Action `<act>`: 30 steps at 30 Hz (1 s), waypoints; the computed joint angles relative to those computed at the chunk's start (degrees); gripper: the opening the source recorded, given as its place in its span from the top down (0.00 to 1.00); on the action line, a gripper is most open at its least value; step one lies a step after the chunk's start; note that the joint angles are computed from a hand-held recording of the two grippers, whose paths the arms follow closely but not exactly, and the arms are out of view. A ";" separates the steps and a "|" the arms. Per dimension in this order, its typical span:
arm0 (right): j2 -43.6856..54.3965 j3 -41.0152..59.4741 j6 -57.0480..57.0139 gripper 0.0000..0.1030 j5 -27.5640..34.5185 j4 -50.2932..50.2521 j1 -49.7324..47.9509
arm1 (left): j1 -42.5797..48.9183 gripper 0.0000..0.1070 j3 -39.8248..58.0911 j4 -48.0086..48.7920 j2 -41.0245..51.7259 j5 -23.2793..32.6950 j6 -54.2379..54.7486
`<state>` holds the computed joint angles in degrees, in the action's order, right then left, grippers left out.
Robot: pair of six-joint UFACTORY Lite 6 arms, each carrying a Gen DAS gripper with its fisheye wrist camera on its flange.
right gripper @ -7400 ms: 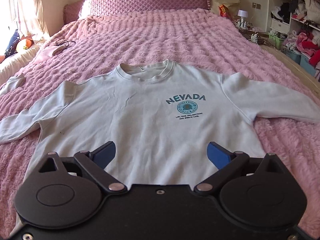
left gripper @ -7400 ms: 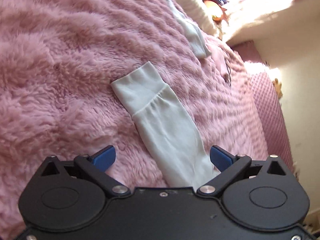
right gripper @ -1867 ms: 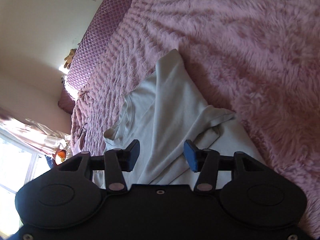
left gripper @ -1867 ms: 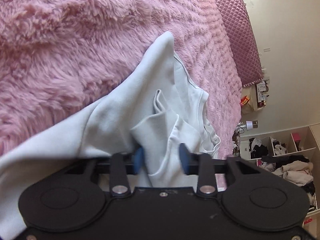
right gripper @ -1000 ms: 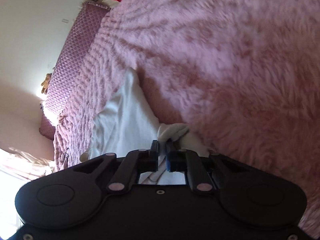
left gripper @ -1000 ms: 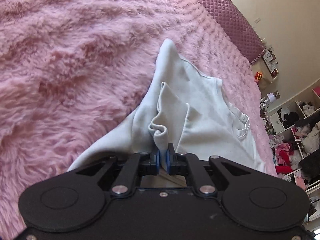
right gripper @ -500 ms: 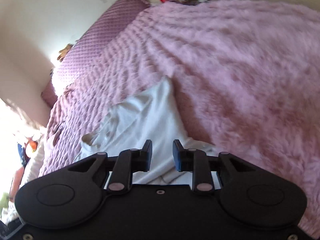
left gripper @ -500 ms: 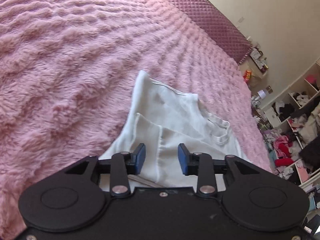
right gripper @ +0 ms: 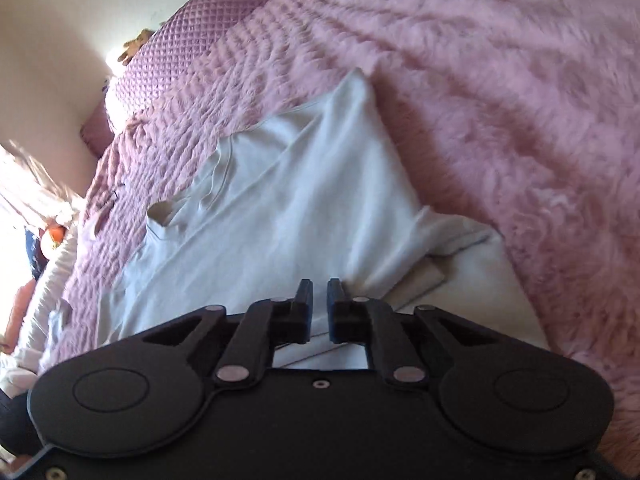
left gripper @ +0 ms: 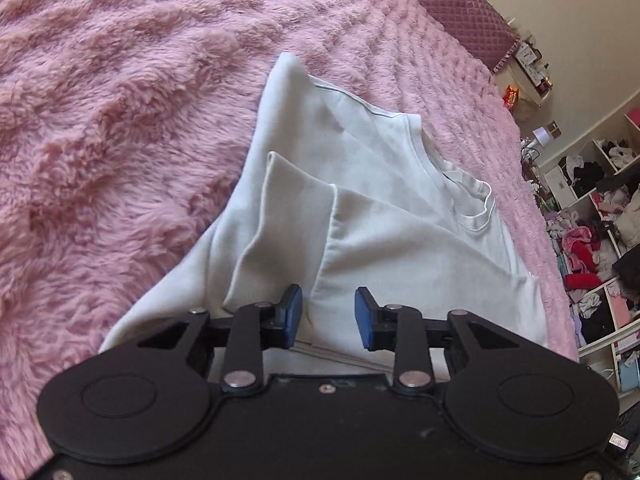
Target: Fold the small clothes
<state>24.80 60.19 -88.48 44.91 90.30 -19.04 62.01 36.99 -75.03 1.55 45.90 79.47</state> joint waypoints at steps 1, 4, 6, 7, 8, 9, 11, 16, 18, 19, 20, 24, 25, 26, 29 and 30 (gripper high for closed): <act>0.87 0.73 0.87 0.99 0.17 -0.32 -1.12 | 0.47 0.88 -0.03 -0.16 0.36 -0.61 0.24; 3.41 2.30 -0.73 1.00 1.39 -0.01 -3.63 | 2.77 0.95 -0.15 -2.19 3.56 0.10 3.21; 5.17 3.60 1.83 1.00 3.09 -1.54 -4.51 | 4.41 0.95 0.24 -1.24 4.47 1.83 2.22; 5.25 4.08 3.08 1.00 3.11 -2.36 -4.48 | 4.23 0.95 1.08 0.32 4.17 2.20 -0.67; 4.95 4.58 5.14 1.00 3.13 -4.07 -4.51 | 4.69 0.95 2.23 2.94 3.90 3.12 -4.51; 4.33 5.41 9.01 0.99 3.53 -6.87 -4.73 | 5.68 0.89 3.55 6.32 3.07 4.88 -8.62; 2.04 7.08 18.17 0.85 6.66 -14.04 -6.65 | 10.12 0.59 4.69 13.17 -2.22 9.47 -13.65; -12.12 0.81 12.50 0.52 24.70 -24.13 -23.06 | 35.78 0.19 6.97 25.58 -14.48 33.48 -1.13; -13.29 1.77 8.15 0.43 35.52 -31.44 -32.68 | 47.77 0.04 12.05 35.13 -11.25 44.15 5.62; -13.27 2.34 5.10 0.42 39.79 -35.21 -37.33 | 53.77 0.04 14.18 39.06 -8.23 48.20 10.60; -12.72 3.13 1.51 0.38 43.23 -39.13 -41.61 | 59.76 0.04 16.22 43.02 -4.87 50.99 15.77; -7.57 6.17 -11.09 0.32 45.79 -51.60 -53.67 | 74.03 0.04 22.20 56.00 8.75 49.59 22.73; -6.34 6.36 -12.28 0.32 44.99 -53.40 -55.01 | 75.71 0.04 24.17 58.29 12.88 48.41 21.87; -4.75 6.55 -12.50 0.32 44.01 -54.99 -55.87 | 76.97 0.04 25.69 60.01 16.11 47.46 20.66; 0.07 6.95 -11.10 0.33 42.45 -56.93 -56.77 | 79.34 0.04 28.59 62.14 22.68 46.40 18.62; 1.08 6.45 -10.43 0.33 41.71 -57.13 -56.95 | 79.77 0.04 29.14 62.42 24.17 46.83 18.10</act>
